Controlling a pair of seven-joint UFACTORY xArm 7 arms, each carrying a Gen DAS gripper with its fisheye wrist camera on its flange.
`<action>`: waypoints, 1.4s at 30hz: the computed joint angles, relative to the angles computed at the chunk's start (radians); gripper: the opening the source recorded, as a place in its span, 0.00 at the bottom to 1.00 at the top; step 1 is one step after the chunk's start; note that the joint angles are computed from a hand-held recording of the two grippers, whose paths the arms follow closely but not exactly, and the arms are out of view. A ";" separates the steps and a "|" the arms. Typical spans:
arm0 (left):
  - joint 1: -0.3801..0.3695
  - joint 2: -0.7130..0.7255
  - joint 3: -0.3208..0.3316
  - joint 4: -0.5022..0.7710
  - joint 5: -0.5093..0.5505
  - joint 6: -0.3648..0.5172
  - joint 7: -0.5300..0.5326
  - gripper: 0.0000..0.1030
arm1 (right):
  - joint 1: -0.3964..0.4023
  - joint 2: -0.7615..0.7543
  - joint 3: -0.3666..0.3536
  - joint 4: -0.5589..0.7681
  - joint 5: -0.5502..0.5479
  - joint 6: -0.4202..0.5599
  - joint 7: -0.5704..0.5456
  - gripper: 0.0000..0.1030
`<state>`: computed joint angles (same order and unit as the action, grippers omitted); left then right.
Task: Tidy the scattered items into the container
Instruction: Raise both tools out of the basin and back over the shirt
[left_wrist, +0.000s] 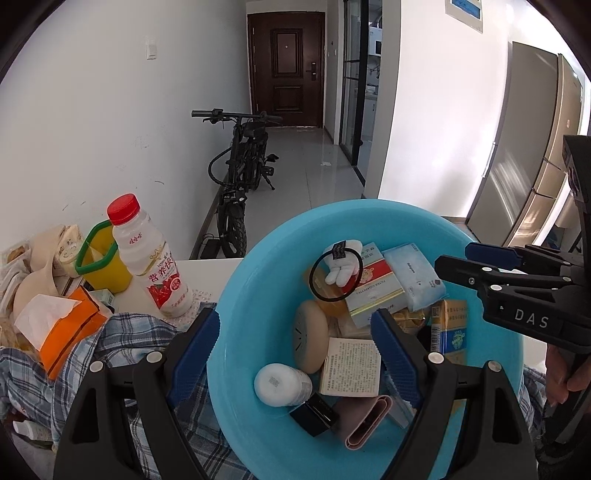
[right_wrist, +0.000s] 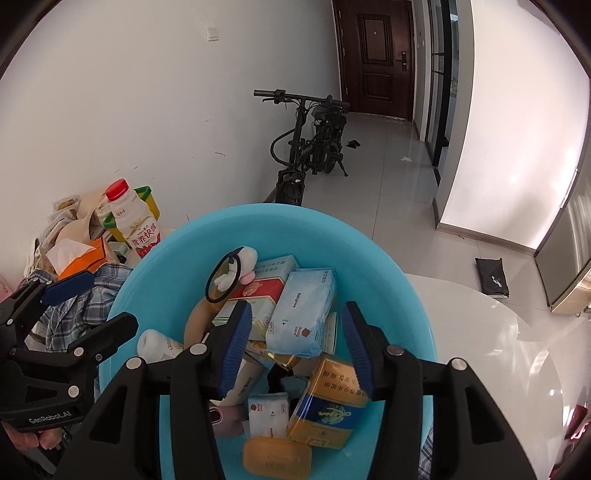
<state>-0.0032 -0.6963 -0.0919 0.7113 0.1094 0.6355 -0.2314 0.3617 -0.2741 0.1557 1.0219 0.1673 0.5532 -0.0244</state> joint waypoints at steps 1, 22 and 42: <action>-0.001 -0.016 -0.002 -0.002 0.000 0.013 -0.001 0.83 | 0.002 -0.013 0.000 -0.005 0.003 0.004 0.001 0.48; -0.050 -0.512 -0.058 -0.122 -0.038 0.326 -0.051 0.83 | 0.047 -0.568 0.039 -0.333 -0.022 0.077 0.110 0.57; -0.081 -0.776 -0.086 -0.171 -0.074 0.484 -0.081 0.84 | 0.107 -0.872 0.057 -0.528 -0.025 0.153 0.191 0.63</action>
